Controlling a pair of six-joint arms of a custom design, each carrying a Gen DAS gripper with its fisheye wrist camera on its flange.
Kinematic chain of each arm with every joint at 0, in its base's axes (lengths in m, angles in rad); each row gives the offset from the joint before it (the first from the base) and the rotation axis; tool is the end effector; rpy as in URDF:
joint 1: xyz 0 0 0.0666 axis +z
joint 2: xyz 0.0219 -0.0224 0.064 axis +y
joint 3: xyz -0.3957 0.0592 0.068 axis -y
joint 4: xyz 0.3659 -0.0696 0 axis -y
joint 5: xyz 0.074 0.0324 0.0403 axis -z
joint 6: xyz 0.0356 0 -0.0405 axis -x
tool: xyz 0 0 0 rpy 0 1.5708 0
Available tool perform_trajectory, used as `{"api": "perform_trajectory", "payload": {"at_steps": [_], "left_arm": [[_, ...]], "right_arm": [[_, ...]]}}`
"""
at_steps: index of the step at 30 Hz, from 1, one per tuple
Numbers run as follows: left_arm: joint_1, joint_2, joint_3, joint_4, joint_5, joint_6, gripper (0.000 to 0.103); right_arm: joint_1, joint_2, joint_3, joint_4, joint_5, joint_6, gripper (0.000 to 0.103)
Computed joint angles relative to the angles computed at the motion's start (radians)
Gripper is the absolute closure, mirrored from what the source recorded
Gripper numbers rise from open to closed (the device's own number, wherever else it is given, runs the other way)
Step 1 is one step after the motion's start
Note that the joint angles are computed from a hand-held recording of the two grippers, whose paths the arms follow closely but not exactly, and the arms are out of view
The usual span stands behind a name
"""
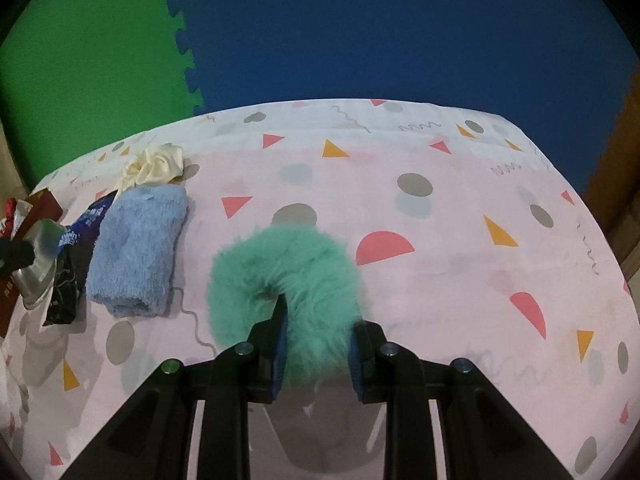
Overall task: Organize soft objects
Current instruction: 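Grasp the blue protein drink pouch with the left gripper while the right holds the scrunchie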
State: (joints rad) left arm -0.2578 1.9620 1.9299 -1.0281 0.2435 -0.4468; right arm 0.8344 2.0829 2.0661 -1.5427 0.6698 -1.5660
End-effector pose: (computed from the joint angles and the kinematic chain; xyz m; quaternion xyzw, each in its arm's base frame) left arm 0.6303 -0.1755 0.3639 0.3602 0.8909 -0.0933 0.2606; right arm 0.4478 0.4604 0.3342 0.3396 0.8813 -0.1141 0.3083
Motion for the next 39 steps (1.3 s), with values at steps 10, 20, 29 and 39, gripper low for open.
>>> {"api": "perform_trajectory", "payload": {"at_steps": [10,20,29,39], "left_arm": [[-0.032,0.11,0.115,-0.127,-0.008,0.082,0.053],[-0.037,0.101,0.077,-0.105,0.005,0.003,0.083],[-0.026,0.039,0.005,-0.058,0.018,-0.059,0.084],[-0.016,-0.031,-0.071,-0.004,0.019,-0.089,0.084]], "right_arm": [[-0.001,-0.012,-0.018,0.022,-0.002,0.004,0.076],[-0.001,-0.021,-0.035,0.043,-0.003,0.005,0.076],[-0.001,-0.021,-0.034,0.042,-0.002,0.004,0.076],[-0.001,-0.019,-0.031,0.04,-0.003,0.004,0.076]]}}
